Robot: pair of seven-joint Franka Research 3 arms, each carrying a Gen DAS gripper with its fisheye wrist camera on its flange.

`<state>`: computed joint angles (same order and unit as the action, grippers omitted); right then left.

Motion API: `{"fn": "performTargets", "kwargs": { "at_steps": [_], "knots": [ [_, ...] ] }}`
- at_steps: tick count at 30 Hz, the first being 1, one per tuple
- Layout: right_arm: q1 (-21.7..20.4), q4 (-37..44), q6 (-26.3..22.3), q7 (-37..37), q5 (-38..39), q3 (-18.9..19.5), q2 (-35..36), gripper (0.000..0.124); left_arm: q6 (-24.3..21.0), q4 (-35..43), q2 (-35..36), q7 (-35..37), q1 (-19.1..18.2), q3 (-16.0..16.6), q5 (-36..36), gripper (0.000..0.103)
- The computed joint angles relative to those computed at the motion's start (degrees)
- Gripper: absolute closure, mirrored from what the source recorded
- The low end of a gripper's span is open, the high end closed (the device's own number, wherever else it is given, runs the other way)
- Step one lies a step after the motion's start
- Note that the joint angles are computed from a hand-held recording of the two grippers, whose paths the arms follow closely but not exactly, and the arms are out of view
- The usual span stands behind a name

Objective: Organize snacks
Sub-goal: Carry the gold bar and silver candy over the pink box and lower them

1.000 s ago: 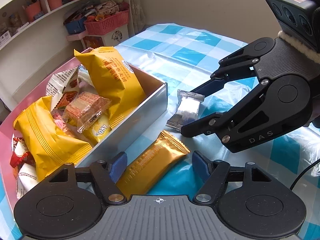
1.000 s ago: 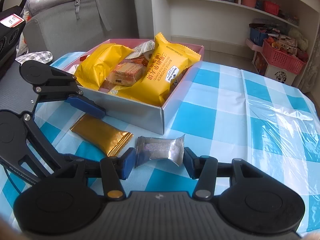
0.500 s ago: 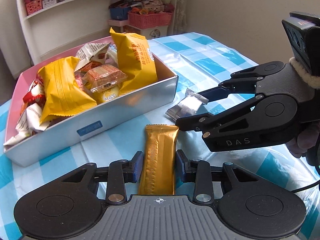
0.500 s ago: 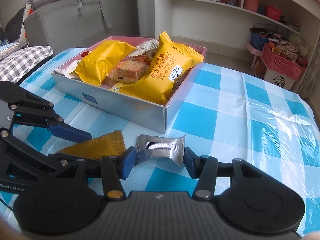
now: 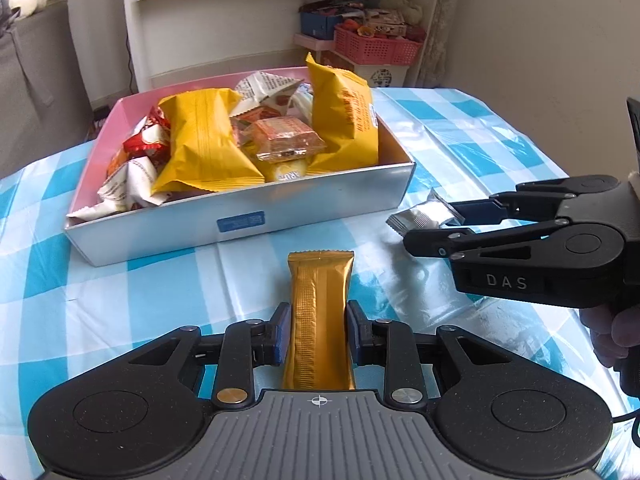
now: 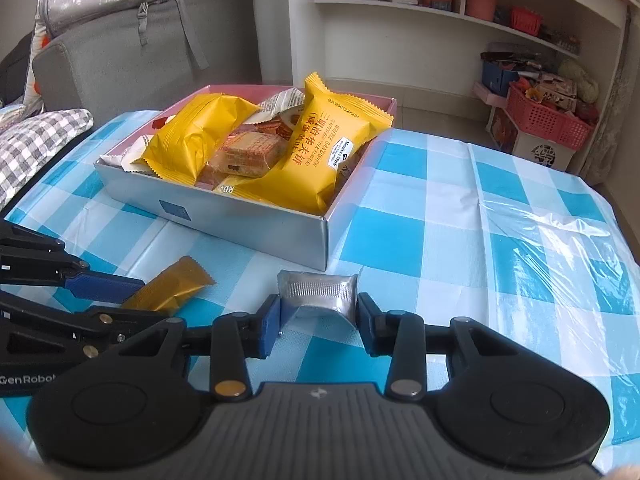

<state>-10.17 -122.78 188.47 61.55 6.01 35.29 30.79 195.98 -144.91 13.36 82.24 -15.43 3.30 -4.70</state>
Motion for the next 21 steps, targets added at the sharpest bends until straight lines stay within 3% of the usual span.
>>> {"fn": "performTargets", "kwargs": {
  "at_steps": [4, 16, 21],
  "knots": [
    [-4.1, -0.7, 0.1, 0.3, -0.5, 4.4, 0.3, 0.088, 0.3, -2.1, -2.9, 0.1, 0.6, 0.2, -1.0, 0.076],
    [-16.0, -1.2, 2.1, 4.5, -5.4, 17.5, 4.3, 0.088, 2.9, -3.1, -7.6, 9.7, 2.2, -1.4, -15.5, 0.076],
    [-14.6, 1.7, 2.4, 7.6, -7.8, 17.6, 6.2, 0.088, 2.3, 0.2, -7.0, 20.1, 0.0, 0.4, -27.3, 0.076]
  ]
}}
